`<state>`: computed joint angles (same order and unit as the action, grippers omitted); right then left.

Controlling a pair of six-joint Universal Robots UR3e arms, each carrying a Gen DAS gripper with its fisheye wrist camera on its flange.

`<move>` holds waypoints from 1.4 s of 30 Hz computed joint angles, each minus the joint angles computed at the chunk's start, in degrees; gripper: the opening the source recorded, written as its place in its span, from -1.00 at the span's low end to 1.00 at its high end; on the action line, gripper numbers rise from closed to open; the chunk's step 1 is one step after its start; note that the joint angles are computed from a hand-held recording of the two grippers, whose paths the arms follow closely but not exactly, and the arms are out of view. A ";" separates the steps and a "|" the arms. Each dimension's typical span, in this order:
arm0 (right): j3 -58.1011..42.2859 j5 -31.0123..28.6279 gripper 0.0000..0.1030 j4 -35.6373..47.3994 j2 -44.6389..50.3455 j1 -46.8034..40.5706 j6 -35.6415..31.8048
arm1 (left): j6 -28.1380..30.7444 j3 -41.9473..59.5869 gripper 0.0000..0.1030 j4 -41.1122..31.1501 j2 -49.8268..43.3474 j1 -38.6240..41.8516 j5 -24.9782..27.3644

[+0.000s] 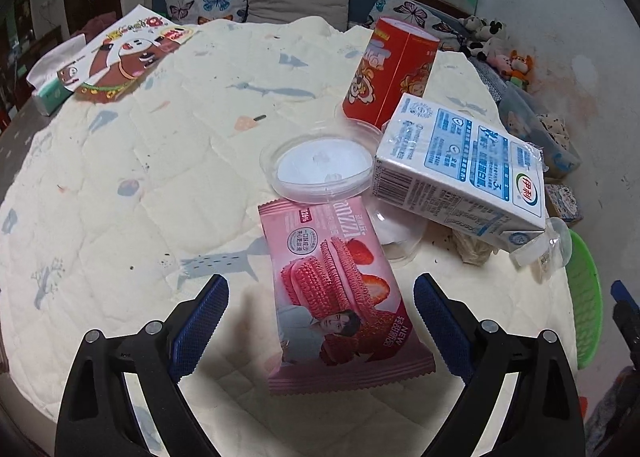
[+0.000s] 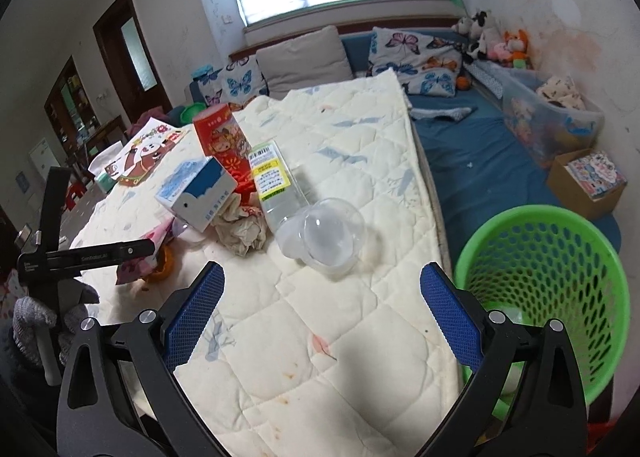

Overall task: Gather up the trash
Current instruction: 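Move both grippers back over the table toward the pink wafer packet, then grasp the pink wafer packet with the left gripper, then grasp the clear plastic dome lid with the right gripper while the left gripper holds the packet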

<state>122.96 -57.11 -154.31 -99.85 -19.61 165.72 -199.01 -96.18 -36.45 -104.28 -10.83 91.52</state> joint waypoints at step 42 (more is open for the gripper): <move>-17.05 6.34 0.45 -0.90 25.41 1.64 8.60 | 5.01 -15.32 -0.08 1.63 16.44 5.77 -8.85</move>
